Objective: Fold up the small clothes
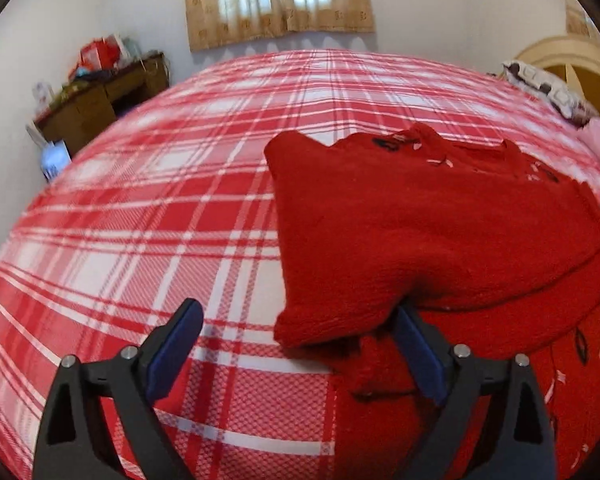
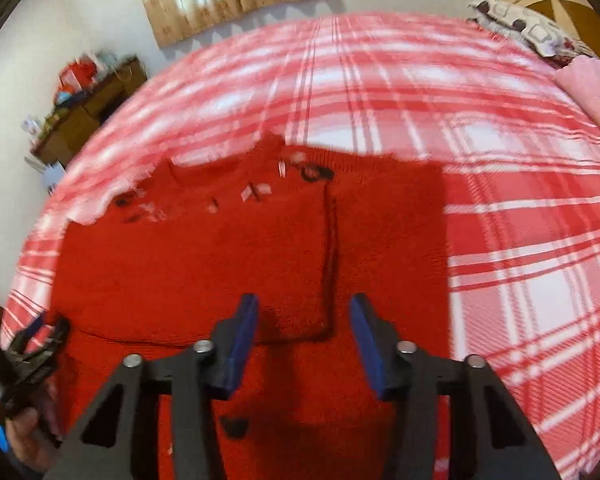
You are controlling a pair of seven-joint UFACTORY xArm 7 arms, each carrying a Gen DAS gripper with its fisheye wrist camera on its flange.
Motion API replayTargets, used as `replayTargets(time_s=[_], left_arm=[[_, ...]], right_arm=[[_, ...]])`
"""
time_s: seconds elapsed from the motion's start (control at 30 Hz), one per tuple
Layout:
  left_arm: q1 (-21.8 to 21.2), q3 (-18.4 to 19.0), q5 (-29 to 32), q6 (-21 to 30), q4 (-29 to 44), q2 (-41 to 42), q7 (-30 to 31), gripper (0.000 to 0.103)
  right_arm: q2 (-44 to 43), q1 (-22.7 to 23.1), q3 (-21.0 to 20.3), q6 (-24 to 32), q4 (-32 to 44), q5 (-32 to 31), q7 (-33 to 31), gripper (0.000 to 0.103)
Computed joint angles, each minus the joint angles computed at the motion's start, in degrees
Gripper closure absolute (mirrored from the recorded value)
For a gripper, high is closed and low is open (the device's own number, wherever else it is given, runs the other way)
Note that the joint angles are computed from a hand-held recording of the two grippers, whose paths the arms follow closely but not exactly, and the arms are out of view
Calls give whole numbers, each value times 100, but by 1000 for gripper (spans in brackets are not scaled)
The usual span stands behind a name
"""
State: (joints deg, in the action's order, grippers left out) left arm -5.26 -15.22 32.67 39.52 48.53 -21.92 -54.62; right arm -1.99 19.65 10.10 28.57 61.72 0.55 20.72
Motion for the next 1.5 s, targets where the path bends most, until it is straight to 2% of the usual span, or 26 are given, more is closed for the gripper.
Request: replayTargets(time_s=[0.03, 0.07, 0.17, 0.33, 0.57, 0.73, 0.8, 0.83, 0.87, 0.9, 0.97, 1.03, 1.13, 1.17, 1.27, 1.37, 1.43, 1.5], left_arm=[[-18, 41, -81, -70, -69, -50, -45, 6], [-13, 64, -110, -123, -119, -73, -46, 6], [46, 14, -88, -127, -148, -88, -138, 4], [21, 194, -399, -352, -236, -89, 13, 1], [92, 190, -626, -444, -279, -113, 150, 1], [145, 156, -638, -393, -291, -139, 143, 0], [143, 150, -653, -383, -299, -153, 148, 0], [136, 155, -658, -393, -314, -172, 172, 0], [124, 183, -687, -462, -376, -240, 184, 0], [127, 180, -708, -485, -425, -311, 177, 0], [94, 180, -765, -517, -600, -631, 284, 1], [371, -150, -376, -415, -667, -984, 39, 1], [679, -391, -17, -526, -632, -1368, -219, 0], [753, -442, 39, -563, -533, -1338, -223, 0], [904, -637, 205, -368, -49, -795, -144, 0], [903, -745, 451, 110, 324, -107, -204, 0], [743, -650, 310, 477, 409, 227, 49, 0], [542, -352, 283, 75, 31, -11, -128, 0]], right_arm=[[26, -15, 29, -32, -2, -426, 292, 88], [-31, -128, 161, -71, -49, -791, 465, 90], [-395, -56, 65, -330, -346, -1205, 593, 94], [-1103, -400, 180, -589, -825, -1818, 859, 95], [-1346, -809, 257, -545, -1222, -1876, 1089, 95], [-1268, -747, 113, -576, -1447, -1579, 851, 94], [-1367, -614, -11, -510, -1477, -1255, 574, 91], [-1427, -610, -13, -454, -1460, -1186, 528, 77], [-1484, -672, 51, -434, -1450, -1248, 594, 57], [-1573, -703, 88, -537, -1487, -1283, 629, 52], [-1641, -591, 31, -815, -1485, -1097, 416, 52], [-1456, -236, -173, -968, -1280, -613, -166, 52], [-956, 207, -469, -799, -856, 460, -1016, 52], [-825, 185, -449, -721, -763, 613, -1097, 52], [-661, -139, -227, -525, -783, 312, -590, 52], [-910, -182, -236, -726, -1189, 403, -771, 53], [-1000, -144, -299, -773, -1306, 522, -1039, 53], [-949, -166, -313, -831, -1300, 644, -1069, 53]])
